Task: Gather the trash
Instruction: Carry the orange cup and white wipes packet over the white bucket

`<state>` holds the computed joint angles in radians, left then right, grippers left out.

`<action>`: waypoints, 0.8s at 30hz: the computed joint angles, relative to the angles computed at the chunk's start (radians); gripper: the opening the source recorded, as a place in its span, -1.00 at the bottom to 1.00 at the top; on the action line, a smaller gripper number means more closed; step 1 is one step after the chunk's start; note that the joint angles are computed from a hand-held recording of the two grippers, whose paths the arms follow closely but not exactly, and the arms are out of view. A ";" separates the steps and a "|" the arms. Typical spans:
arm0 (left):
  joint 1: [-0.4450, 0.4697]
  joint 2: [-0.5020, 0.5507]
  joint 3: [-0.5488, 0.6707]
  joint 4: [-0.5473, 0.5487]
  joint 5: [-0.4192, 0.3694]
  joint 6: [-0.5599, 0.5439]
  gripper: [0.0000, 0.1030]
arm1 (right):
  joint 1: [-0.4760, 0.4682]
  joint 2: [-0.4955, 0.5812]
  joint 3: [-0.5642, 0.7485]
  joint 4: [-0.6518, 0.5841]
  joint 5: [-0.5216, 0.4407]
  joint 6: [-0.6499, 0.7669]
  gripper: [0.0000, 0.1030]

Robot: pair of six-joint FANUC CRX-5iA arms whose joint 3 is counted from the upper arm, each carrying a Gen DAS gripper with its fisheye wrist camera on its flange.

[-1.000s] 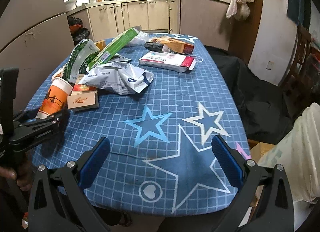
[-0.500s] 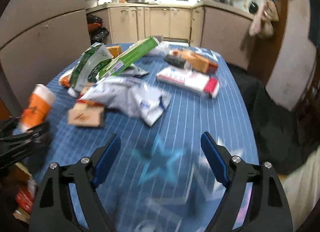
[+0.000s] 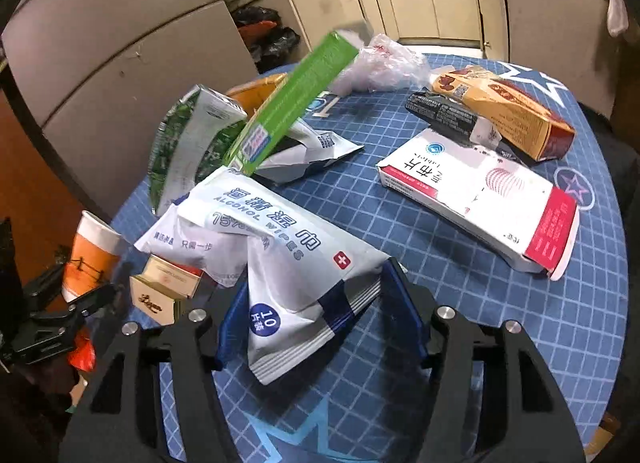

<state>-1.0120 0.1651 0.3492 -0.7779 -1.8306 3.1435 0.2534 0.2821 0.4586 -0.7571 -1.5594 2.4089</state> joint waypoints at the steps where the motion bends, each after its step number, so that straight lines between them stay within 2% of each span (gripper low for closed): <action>1: 0.000 0.003 0.004 -0.003 -0.002 -0.003 0.24 | -0.003 -0.009 -0.012 -0.002 0.005 0.013 0.02; 3: 0.000 0.013 0.015 -0.009 -0.013 -0.014 0.24 | -0.014 -0.034 -0.040 -0.013 0.011 0.029 -0.17; 7: -0.002 0.022 0.036 -0.021 -0.023 -0.026 0.25 | -0.029 -0.116 -0.134 -0.010 0.069 0.031 -0.28; 10: -0.014 0.039 0.068 -0.046 -0.054 -0.044 0.25 | -0.071 -0.169 -0.193 -0.027 0.095 0.009 -0.30; 16: -0.033 0.079 0.148 -0.079 -0.094 -0.099 0.25 | -0.196 -0.237 -0.243 -0.092 0.071 -0.076 -0.30; 24: -0.056 0.156 0.285 -0.143 -0.128 -0.219 0.25 | -0.315 -0.348 -0.299 -0.087 0.098 -0.089 -0.30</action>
